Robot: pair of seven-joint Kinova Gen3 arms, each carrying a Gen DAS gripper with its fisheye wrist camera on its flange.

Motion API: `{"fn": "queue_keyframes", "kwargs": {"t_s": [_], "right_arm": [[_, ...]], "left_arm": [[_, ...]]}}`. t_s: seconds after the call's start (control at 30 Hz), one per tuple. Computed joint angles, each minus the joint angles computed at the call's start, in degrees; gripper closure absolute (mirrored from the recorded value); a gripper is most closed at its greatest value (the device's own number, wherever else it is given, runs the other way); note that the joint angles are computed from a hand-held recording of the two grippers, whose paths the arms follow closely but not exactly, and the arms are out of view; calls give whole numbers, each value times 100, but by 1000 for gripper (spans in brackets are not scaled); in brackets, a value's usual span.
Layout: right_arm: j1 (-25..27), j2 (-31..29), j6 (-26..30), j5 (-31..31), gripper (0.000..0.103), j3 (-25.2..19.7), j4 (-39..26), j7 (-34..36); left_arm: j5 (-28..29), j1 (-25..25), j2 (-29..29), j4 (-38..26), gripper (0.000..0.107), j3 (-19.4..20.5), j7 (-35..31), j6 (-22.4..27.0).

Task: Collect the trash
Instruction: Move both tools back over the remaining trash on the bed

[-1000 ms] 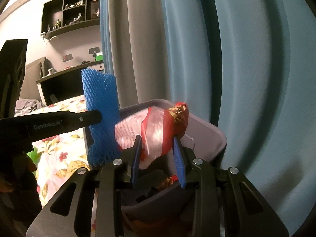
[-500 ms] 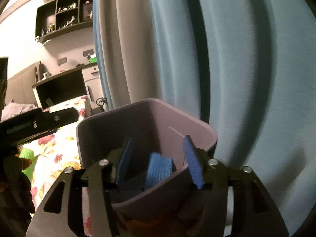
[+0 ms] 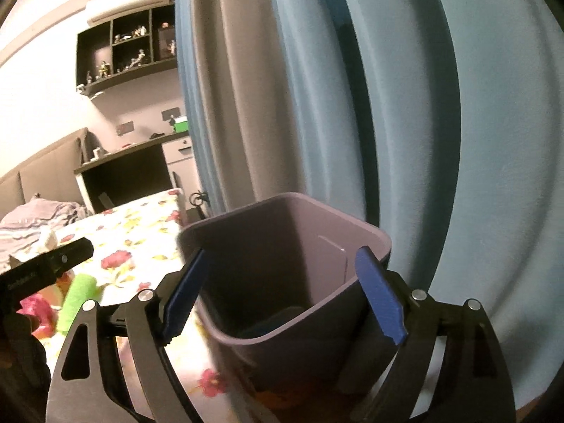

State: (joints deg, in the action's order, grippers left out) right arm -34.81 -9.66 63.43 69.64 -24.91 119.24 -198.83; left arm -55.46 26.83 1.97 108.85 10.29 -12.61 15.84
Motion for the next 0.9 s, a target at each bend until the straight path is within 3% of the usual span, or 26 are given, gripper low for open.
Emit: {"fn": "queue_keyframes", "kwargs": {"t_s": [0.27,0.5,0.63,0.9], "right_arm": [[-305,18,102,115,20,-297,-108,-125],[-741,315,-28,324,20,-396,-342,-161],[-1043,545,-216,464,20,-368,-478,-189],[-1653,1077,-453,588,20,-157,-977,37]], "left_arm": [[-408,-511,-949,862,11,365,603,370],[300,-908,-2094,1755,11,115,-18,452],[573,-1187,-2684,2167,11,97,-438,757],[1347,-1270,-3379,2624,11,-671,-1528,984]]}}
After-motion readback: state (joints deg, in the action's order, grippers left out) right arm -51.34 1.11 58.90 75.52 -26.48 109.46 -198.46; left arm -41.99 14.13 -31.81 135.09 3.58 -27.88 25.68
